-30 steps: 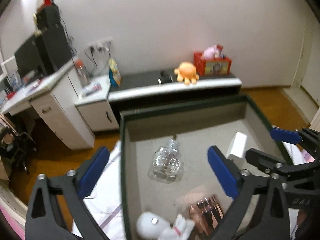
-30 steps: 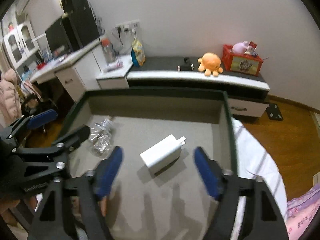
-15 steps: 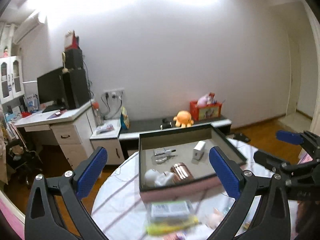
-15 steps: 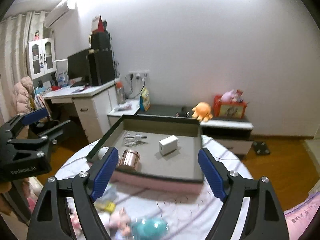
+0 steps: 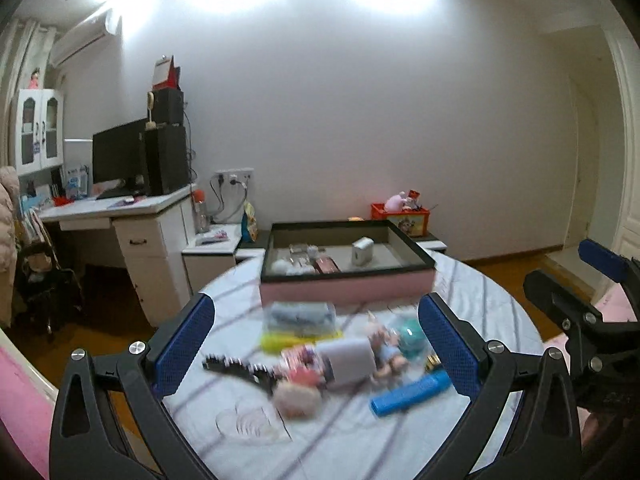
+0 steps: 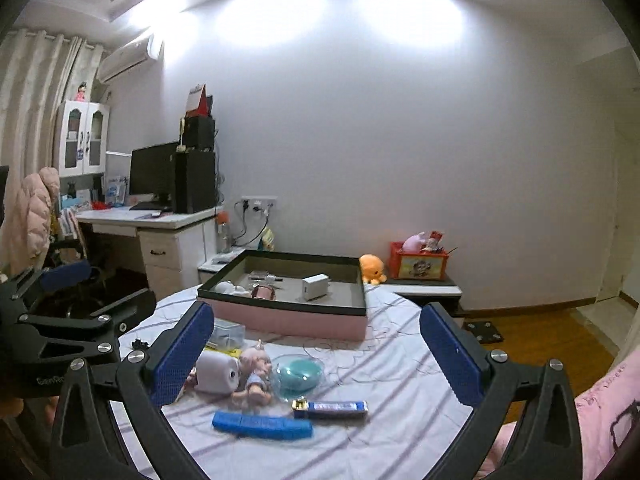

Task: Organize rigid objects
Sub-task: 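Withdraw both tools from the tray back toward the bed items, then grasp the white cup-shaped object with the left tool while the right tool grasps the blue-and-white box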

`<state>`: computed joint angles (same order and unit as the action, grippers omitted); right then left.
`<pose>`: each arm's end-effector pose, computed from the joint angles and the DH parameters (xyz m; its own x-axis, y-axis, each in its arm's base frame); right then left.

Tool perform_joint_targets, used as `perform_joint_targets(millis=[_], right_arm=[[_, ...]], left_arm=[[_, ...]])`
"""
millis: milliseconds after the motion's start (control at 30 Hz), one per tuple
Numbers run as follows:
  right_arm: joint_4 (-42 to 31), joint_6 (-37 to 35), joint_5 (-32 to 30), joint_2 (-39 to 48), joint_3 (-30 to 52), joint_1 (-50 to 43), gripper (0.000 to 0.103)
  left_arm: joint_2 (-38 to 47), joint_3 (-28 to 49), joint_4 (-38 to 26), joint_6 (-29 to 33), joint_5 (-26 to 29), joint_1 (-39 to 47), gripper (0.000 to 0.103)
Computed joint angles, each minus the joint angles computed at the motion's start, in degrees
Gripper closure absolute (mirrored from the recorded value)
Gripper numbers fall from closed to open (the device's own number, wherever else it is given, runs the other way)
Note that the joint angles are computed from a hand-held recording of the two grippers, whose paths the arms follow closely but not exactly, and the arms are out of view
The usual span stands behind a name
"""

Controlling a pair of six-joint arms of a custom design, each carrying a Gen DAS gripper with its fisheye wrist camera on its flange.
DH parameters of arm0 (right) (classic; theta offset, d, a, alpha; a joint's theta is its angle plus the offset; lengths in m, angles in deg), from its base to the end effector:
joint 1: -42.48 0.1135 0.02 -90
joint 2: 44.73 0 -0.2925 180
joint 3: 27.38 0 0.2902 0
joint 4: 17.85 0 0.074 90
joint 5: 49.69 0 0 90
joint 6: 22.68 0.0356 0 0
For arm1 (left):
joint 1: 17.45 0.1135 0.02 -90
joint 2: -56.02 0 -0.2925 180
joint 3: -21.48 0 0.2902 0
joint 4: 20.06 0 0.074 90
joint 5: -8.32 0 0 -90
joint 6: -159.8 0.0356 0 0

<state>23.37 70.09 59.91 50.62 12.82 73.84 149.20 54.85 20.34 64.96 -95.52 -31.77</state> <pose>0.2773 0.1550 0.1407 -0.2156 -0.0781 -0.9734 -0.2021 0.9788 -0.0338 0.2778 -0.0621 0.1186 -0.3227 -0.0022 -0.9465 -0.0057 1.0000 -0.0004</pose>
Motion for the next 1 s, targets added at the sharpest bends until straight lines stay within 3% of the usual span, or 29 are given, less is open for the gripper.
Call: perform_joint_targets(millis=[233, 433, 733, 1000], right_arm=[[2.91, 1.54, 2.0, -1.32, -5.35, 1.27, 0.0], [4.0, 1.83, 1.36, -0.24, -6.3, 0.58, 0.0], [2.48, 3.91, -1.15, 6.3, -3.46, -2.25, 0.0], [-7.25, 6.95, -8.92, 15.46, 5.78, -7.06, 0.0]], left_arm=[[-0.32, -3.2, 4.44, -0.03, -3.72, -1.62, 0.0], [1.33, -3.48, 7.62, -0.02, -2.12, -0.42, 0.0], [9.01, 1.81, 3.8, -0.48, 0.44, 0.34, 0.0], [16.68, 9.4, -2.22, -1.12, 4.95, 1.89, 0.0]])
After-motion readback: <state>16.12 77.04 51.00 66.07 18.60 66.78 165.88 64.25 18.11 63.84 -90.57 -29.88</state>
